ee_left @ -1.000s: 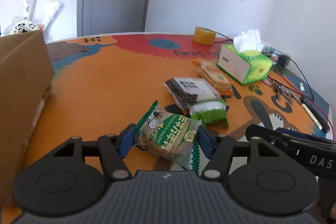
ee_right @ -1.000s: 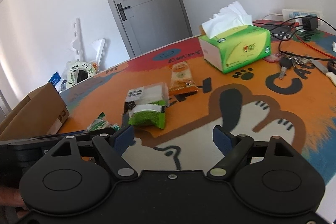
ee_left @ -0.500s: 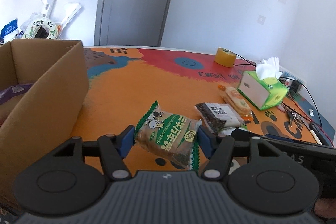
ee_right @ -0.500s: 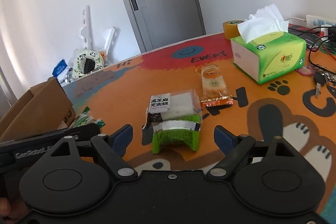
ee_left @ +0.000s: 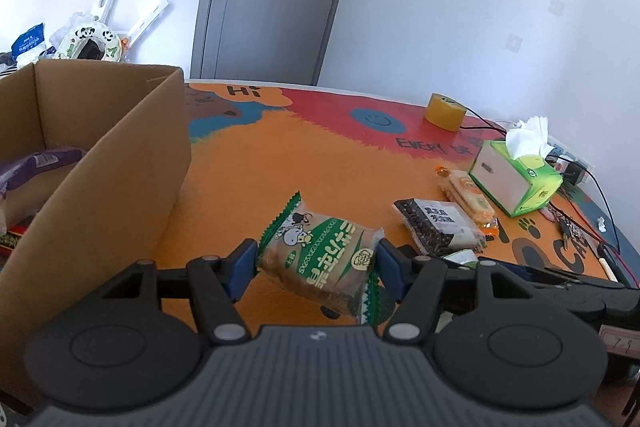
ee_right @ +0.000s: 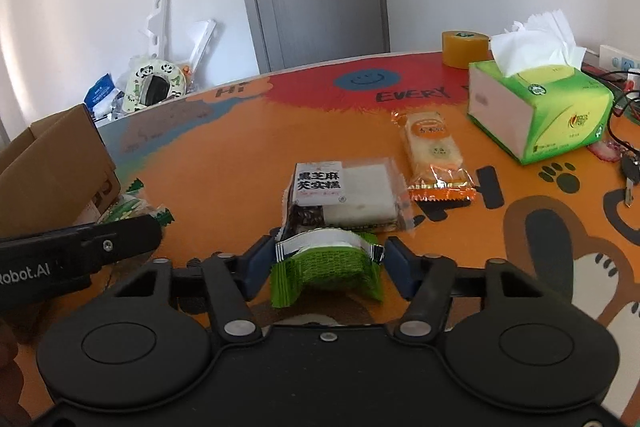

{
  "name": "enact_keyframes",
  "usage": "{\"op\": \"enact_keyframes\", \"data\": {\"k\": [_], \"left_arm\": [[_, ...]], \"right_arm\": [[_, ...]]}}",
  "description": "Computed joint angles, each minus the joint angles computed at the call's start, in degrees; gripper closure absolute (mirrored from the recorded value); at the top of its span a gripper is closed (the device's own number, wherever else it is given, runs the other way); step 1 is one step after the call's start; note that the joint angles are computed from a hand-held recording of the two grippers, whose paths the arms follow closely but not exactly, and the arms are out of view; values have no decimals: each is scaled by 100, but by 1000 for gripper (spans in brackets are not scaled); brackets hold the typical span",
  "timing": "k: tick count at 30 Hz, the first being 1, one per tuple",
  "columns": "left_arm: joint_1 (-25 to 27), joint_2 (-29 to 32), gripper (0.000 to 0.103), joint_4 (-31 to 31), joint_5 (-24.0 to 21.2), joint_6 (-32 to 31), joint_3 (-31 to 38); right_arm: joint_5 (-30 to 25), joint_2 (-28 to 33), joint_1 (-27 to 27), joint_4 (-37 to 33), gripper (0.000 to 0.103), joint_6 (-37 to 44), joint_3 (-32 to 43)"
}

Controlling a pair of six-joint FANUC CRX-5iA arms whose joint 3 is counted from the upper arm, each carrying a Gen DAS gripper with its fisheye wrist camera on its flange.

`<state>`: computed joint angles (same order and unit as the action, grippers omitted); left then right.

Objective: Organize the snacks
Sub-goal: 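Grasp the green-printed bread packet with the left gripper while the right grasps the green cake, then lift both snacks and carry them toward the cardboard box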

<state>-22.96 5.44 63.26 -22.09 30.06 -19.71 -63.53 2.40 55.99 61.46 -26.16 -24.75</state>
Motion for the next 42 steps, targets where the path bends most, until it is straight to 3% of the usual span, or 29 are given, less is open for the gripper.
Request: {"op": "enact_keyframes", "data": {"k": [2,5,20,42], "left_arm": [[-13,-35,40,49,14,-65,-39],[-21,-97,40,134,22,-145,-99],[-216,-638,40,1265,198,-1164,-585],[-308,-1443,40,3213,577,-2716,-1043]], "right_arm": [[4,-64,49,35,57,-74,-71],[-58,-154,150,114,59,-272,-193],[-672,-385,629,895,60,-1015,-438],[-1011,-131,909,1661,60,-748,88]]}}
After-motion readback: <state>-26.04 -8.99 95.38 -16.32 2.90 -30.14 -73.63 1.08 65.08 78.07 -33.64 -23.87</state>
